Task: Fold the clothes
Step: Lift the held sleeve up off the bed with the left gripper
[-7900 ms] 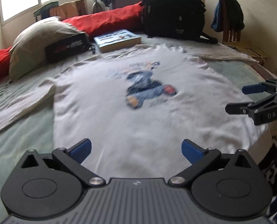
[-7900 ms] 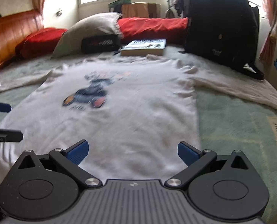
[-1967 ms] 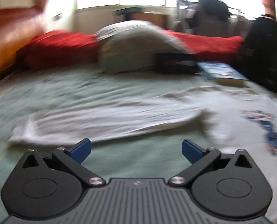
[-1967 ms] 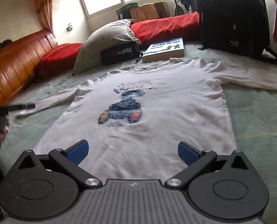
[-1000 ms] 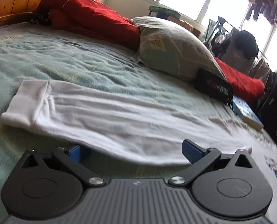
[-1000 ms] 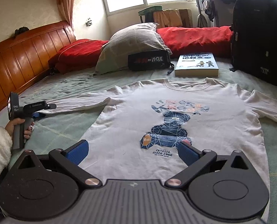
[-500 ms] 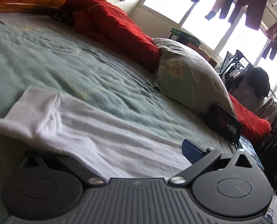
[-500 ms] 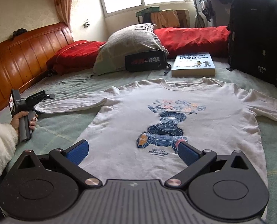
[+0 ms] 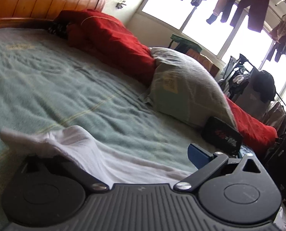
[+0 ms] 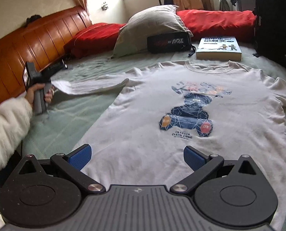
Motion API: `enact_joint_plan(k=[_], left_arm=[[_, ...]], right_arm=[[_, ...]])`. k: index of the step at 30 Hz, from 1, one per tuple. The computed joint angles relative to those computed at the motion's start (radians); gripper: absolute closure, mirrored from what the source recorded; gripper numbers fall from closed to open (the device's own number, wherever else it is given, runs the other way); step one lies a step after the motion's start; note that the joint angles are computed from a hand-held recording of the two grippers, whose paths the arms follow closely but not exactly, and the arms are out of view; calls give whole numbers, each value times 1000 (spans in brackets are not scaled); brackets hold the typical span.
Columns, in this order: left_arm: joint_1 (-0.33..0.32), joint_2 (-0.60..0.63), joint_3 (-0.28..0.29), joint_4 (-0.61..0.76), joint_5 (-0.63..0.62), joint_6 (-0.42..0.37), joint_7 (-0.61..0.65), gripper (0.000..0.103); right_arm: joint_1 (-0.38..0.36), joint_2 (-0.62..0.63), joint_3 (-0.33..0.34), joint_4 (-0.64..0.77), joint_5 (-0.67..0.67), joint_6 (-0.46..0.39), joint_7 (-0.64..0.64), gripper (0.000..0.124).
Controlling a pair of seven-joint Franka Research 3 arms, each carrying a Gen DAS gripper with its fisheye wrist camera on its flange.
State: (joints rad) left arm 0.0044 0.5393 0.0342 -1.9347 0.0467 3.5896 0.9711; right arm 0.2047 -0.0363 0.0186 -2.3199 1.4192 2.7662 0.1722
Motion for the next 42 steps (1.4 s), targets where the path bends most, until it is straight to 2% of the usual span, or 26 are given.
enact_joint_plan(k=[4, 9, 17, 20, 25, 30, 42], left_arm=[[-56, -38, 30, 6, -22, -41, 46, 1], [-103, -69, 40, 37, -35, -102, 81, 1], [-230, -88, 108, 122, -52, -198, 118, 1], [-276, -83, 135, 165, -34, -239, 111, 1], [-316, -62, 146, 241, 18, -307, 50, 1], [-360, -31, 165, 331, 76, -376, -15, 1], [-362, 86, 82, 593, 229, -547, -103, 1]], right_arm=[[-2, -20, -1, -28, -113, 4, 73, 21], [6, -60, -10, -76, -138, 38, 43, 21], [-10, -108, -54, -122, -133, -11, -15, 21], [-21, -122, -69, -135, -113, -25, -34, 21], [-43, -147, -89, -159, -88, -45, -67, 21], [-67, -165, -111, -179, -76, -104, -118, 21], [-122, -180, -138, -204, -70, -170, -197, 21]])
